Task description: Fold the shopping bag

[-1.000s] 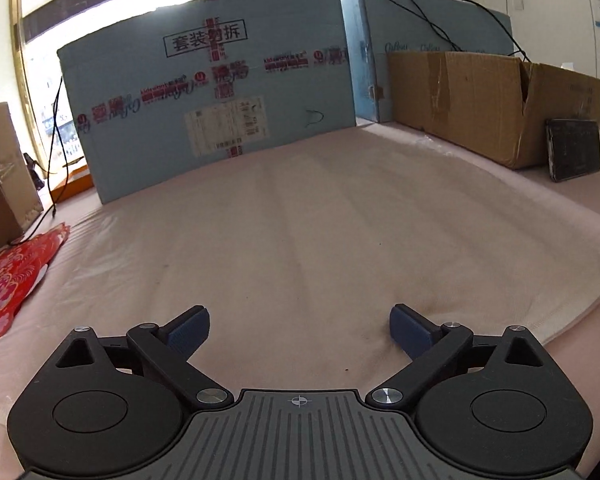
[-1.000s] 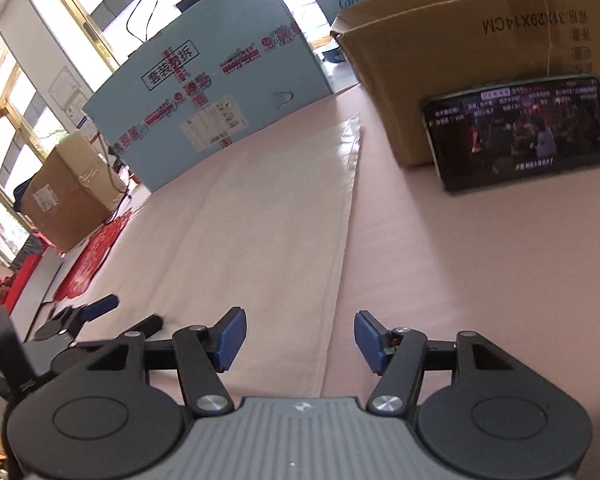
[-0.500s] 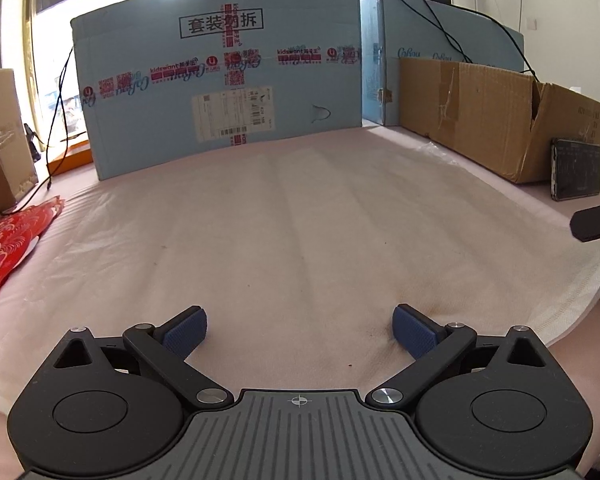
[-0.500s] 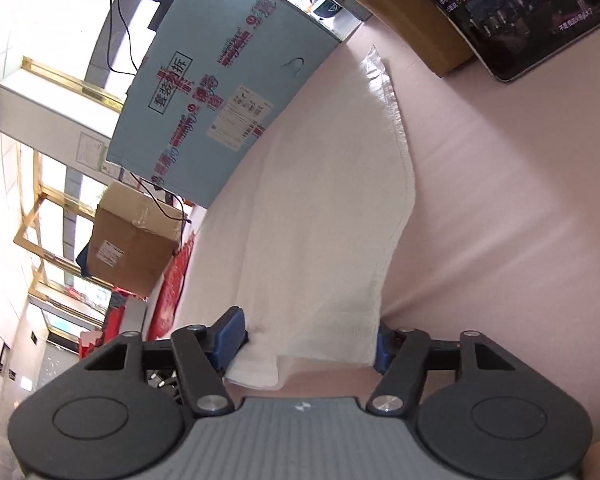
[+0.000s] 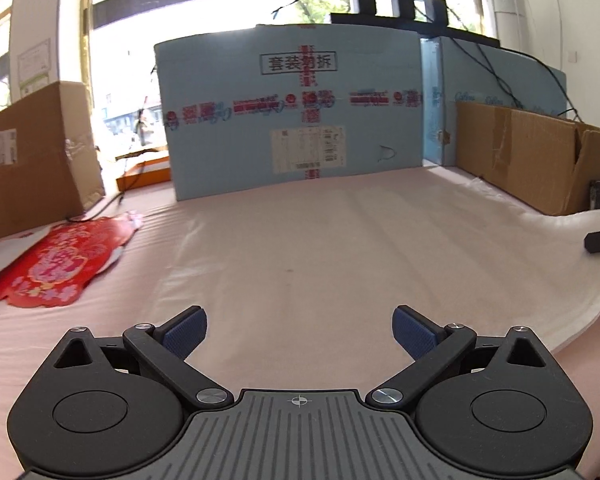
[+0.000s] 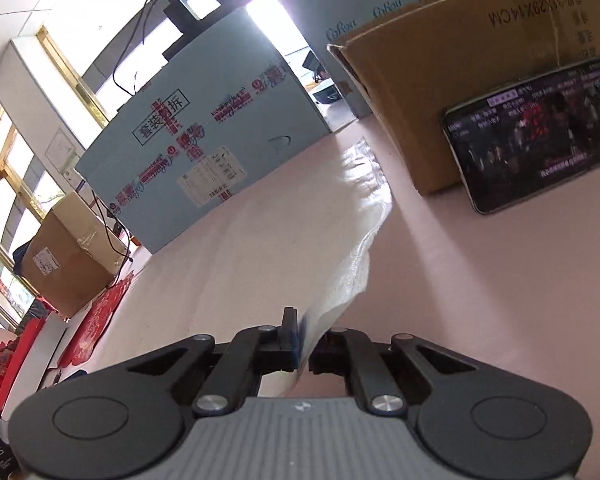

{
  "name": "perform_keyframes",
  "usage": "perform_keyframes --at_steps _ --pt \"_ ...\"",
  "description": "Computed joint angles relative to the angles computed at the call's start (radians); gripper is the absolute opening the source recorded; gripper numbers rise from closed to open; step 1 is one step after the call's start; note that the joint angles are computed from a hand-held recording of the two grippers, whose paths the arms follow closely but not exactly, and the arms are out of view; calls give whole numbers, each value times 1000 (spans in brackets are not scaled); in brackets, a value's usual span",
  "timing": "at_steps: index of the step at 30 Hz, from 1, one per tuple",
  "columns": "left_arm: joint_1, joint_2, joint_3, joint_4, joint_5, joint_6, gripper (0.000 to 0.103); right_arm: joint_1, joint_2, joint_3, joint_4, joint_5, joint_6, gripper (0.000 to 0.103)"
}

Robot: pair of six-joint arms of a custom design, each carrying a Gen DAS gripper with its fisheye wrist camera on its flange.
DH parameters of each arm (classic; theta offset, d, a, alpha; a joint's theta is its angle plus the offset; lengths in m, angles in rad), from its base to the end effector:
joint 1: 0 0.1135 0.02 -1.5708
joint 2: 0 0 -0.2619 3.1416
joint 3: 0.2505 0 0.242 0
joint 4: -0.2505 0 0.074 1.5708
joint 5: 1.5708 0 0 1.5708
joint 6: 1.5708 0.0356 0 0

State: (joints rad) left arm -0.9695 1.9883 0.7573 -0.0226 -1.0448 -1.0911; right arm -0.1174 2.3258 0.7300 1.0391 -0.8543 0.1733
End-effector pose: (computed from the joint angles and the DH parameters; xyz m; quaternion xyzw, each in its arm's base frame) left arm 0.1892 -0.2213 0.0646 -0.1306 0.8494 0.1362 0.4929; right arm 0.3371 -0.0127 0.0169 -0.0838 0.8164 0.3744 0.4317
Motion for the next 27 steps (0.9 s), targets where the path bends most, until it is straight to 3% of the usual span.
perform_keyframes --at_steps 4,7,13,19,24,27 --pt "13 10 8 -276 -6 -263 100 47 -17 -7 82 -55 45 5" --pt "29 29 6 -390 9 -392 100 135 -39 -28 183 -75 79 5" --pt "36 3 -84 -262 11 -376 101 346 -94 1 207 -62 116 5" --pt "12 -9 -141 -166 -12 -381 101 526 -127 67 109 10 98 5" --pt "-71 -21 -204 -174 -63 -542 100 685 -104 204 -146 156 -30 5" --pt "-137 -17 -212 -298 -77 -727 100 745 -75 284 -285 243 -78 5"
